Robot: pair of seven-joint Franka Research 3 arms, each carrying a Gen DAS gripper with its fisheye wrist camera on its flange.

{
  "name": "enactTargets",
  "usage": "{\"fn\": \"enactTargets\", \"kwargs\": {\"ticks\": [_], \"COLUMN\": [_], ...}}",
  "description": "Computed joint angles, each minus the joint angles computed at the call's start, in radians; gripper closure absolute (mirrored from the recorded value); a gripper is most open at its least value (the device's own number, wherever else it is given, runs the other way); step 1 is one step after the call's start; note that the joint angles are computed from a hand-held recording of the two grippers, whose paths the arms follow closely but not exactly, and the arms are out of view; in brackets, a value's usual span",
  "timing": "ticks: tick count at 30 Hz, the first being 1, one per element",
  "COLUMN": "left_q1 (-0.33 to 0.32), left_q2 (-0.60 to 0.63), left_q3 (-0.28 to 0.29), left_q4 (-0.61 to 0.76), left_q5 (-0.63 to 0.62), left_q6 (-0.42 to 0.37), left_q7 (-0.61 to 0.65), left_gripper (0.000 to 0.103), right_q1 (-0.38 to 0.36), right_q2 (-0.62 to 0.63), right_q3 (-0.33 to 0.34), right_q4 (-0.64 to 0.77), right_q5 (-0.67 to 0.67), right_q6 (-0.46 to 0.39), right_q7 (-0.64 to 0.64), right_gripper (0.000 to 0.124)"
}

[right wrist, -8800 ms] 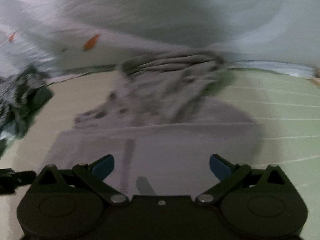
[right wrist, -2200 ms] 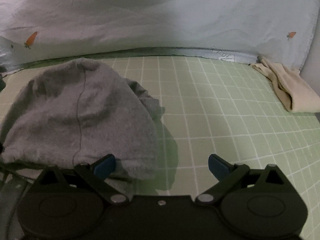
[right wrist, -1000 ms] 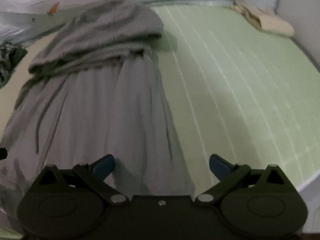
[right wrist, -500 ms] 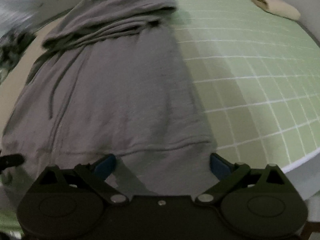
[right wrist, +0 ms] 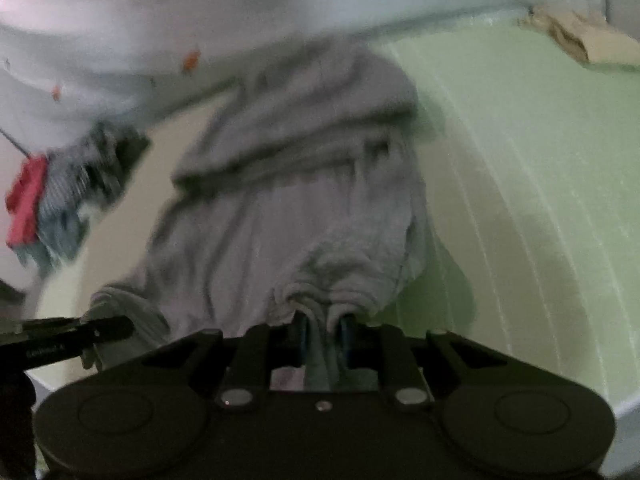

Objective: Fold clothes

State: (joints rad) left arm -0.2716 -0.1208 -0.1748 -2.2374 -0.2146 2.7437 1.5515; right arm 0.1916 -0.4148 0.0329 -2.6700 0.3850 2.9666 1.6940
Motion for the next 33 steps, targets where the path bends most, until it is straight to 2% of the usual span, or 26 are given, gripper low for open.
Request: {"fn": "enactTargets", "kwargs": {"ticks": [2,6,8,10,12,16,19,22,25,27,30,33], "left_q1": [0.009,0.037,0.053,0.063,0.079,0.12,0.121,0.121,0.1,0.101,0.113,0.126], "left_q2": [0.025,0.111,0.162,0.204,0.248,0.344,0.439,0.576,0.726,0.793,0.833,0.844], "left_q3": [-0.009,-0.015,-0.015,-0.019,-0.03,-0.068,-0.063,-0.057,-0.03,-0.03,-0.045,-0.06], "left_q4": [0.041,0.152,0.22,0.277,0.338,0.454,0.571,0.731,0.923,1.002,1.05,1.085], "left_q5": [0.033,0.092,0.184,0.234,0.238,0.167,0.2,0.219,0.227,0.224,0.221,0.199], "left_q6": [0.049,0.13,0.149,0.162,0.17,0.186,0.147,0.055,-0.123,-0.19,-0.211,-0.234], "left_q7": [-0.043,-0.147,-0.255,-0.307,-0.319,-0.319,-0.348,-0.374,-0.477,-0.515,-0.514,-0.517], "left_gripper": [0.092,0.092,0.092,0.092,0.092,0.092,0.092,0.091,0.09,0.088,0.086,0.086], "right_q1": [0.047,0.206,0.283,0.36,0.378,0.347,0.291,0.236,0.188,0.158,0.12,0.073], "right_q2": [0.03,0.121,0.166,0.204,0.247,0.35,0.459,0.592,0.717,0.786,0.809,0.812], "right_q3": [-0.062,-0.24,-0.324,-0.405,-0.438,-0.449,-0.441,-0.431,-0.42,-0.407,-0.379,-0.352], "right_q4": [0.04,0.158,0.23,0.304,0.373,0.498,0.604,0.712,0.81,0.873,0.91,0.948], "right_q5": [0.047,0.247,0.37,0.527,0.636,0.771,0.804,0.723,0.649,0.608,0.566,0.545], "right_q6": [0.049,0.119,0.128,0.128,0.11,0.055,-0.022,-0.108,-0.194,-0.238,-0.263,-0.322], "right_q7": [-0.05,-0.222,-0.33,-0.458,-0.531,-0.623,-0.619,-0.499,-0.37,-0.309,-0.284,-0.217], "right_gripper": [0.108,0.108,0.108,0.108,0.108,0.107,0.106,0.103,0.101,0.099,0.097,0.093]}}
